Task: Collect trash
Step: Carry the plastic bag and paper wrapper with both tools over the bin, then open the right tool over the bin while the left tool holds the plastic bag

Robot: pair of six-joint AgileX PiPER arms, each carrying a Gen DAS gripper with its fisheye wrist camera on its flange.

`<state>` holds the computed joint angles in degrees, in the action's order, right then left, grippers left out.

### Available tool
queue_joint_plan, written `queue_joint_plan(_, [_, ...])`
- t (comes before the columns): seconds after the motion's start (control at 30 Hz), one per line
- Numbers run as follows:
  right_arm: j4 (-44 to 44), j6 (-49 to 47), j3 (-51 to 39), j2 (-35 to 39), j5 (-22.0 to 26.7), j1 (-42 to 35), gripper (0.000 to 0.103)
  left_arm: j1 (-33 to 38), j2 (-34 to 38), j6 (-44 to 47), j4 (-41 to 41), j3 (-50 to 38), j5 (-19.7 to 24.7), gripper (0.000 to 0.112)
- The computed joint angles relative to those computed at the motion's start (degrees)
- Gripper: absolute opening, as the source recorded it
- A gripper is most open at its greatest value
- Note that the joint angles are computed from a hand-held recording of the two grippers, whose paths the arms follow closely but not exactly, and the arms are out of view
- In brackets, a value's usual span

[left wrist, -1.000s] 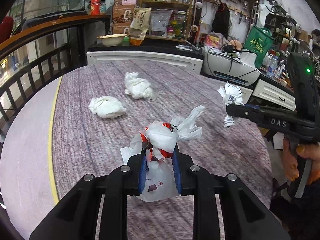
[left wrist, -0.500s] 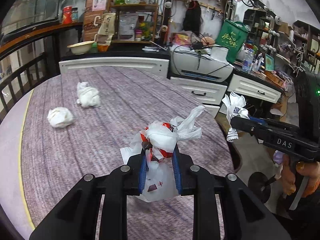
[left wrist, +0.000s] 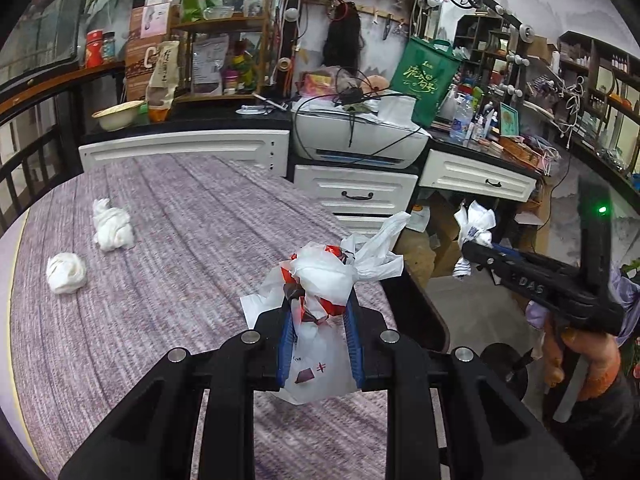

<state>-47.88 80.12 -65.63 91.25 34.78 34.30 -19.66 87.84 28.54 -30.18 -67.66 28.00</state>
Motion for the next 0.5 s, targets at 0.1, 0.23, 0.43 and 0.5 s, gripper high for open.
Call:
queue_joint_plan(0.1, [1.17, 0.13, 1.59, 0.86, -1.40, -2.33, 0.029, -1.36, 1.12, -0.67, 0.38, -1.31, -0.12, 0.023])
queue_joint_plan(0.23, [5.13, -1.54, 3.23, 2.71, -4.66, -5.64, 0.029, -2.78, 2.99, -1.83, 1.23, -3.39, 0.38, 0.023])
queue_joint_plan(0.43, [8.42, -3.50, 3.95, 5.88, -6.97, -7.91, 0.029, -5.15, 5.38, -4.16, 2.97, -5.86, 0.89, 0.023])
queue_joint_plan(0.5, [11.57, -6.37, 3.92, 7.07, -8.61, -9.13, 0.029, -6.05, 6.27, -5.13, 3.86, -6.78, 1.09, 0.023])
